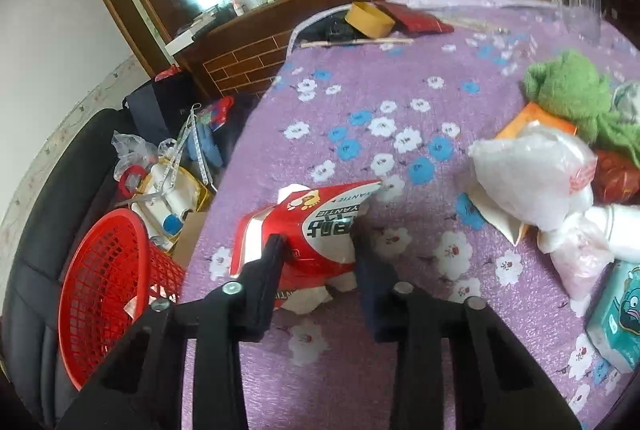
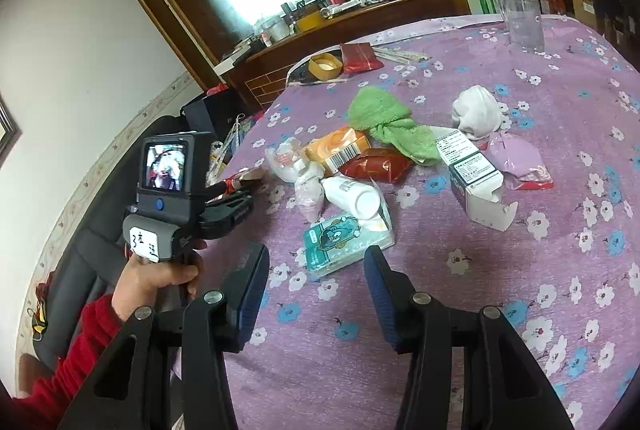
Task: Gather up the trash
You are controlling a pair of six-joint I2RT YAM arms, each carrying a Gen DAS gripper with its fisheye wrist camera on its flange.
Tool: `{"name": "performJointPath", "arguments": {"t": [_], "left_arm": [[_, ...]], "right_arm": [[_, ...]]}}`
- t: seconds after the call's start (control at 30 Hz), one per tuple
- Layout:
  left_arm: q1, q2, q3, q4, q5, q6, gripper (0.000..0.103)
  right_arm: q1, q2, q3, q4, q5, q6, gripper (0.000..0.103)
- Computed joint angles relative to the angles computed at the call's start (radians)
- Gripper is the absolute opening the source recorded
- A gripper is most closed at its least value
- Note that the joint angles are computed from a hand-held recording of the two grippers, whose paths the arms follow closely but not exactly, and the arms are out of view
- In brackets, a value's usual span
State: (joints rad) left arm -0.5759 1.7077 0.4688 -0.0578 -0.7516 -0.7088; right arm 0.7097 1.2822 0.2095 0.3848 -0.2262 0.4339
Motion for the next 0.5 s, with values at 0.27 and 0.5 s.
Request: {"name": "performJointPath", "arguments": {"t": [0.27, 0.5], "left_arm": [[0.079, -0.374, -0.214, 0.092, 0.119, 0.072, 0.016], [0.173, -0.705, -0.318, -0.022, 0.248, 0.130, 0.012]], "right_arm": [[0.048, 0.020, 0.026, -0.012, 0.041, 0.015, 0.053], [0.081, 0.065, 0.049, 0.001, 0.060, 0.025, 0.053]]}}
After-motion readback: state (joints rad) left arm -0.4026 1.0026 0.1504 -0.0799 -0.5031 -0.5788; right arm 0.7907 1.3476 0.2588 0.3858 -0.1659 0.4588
